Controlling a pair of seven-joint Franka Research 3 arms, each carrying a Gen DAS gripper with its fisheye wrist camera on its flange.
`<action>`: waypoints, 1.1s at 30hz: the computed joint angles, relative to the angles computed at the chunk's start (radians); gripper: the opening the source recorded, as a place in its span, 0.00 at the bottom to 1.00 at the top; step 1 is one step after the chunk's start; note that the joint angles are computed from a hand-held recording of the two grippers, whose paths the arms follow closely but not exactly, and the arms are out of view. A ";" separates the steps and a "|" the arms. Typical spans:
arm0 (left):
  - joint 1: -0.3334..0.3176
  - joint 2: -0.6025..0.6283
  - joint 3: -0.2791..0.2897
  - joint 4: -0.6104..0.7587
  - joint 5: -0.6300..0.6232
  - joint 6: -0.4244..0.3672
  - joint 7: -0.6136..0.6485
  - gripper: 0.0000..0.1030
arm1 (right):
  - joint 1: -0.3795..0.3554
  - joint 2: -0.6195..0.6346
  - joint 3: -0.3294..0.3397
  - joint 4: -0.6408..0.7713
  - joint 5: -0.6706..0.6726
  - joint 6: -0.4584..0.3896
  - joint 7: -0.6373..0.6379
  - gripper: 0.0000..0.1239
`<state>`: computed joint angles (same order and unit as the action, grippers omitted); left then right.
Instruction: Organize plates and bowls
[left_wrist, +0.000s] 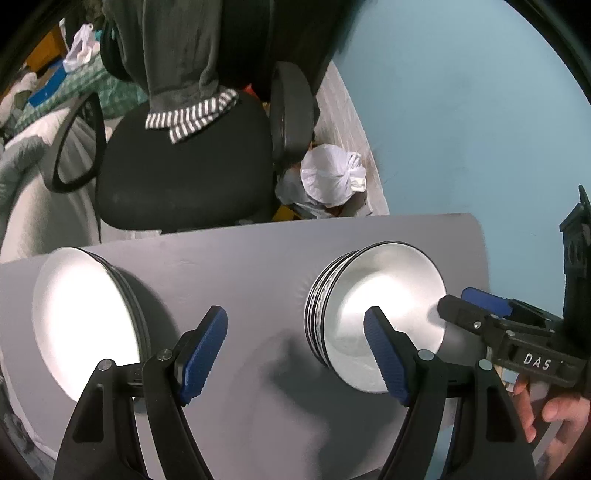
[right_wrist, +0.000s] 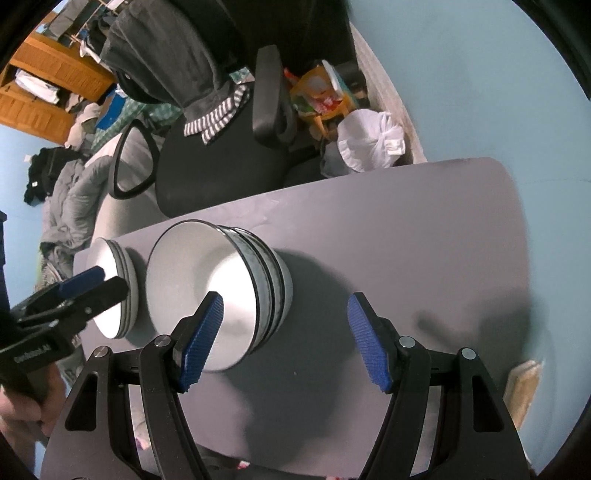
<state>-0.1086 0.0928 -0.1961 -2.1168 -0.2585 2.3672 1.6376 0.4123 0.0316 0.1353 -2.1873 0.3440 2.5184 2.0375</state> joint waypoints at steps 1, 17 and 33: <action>0.000 0.011 -0.001 0.005 -0.004 -0.004 -0.004 0.76 | 0.000 0.010 0.000 0.005 0.003 0.000 -0.005 0.56; 0.007 0.121 -0.028 0.052 0.018 -0.012 -0.041 0.76 | -0.002 0.110 0.006 0.047 0.115 0.020 -0.126 0.56; 0.054 0.169 -0.050 0.086 -0.088 -0.078 0.040 0.57 | -0.006 0.119 0.015 0.020 0.196 0.059 -0.146 0.56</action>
<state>-0.0545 0.2613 -0.2459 -2.0309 -0.3468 2.2896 1.6779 0.4065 0.1504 0.1501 -2.1670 0.5405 2.5776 1.8913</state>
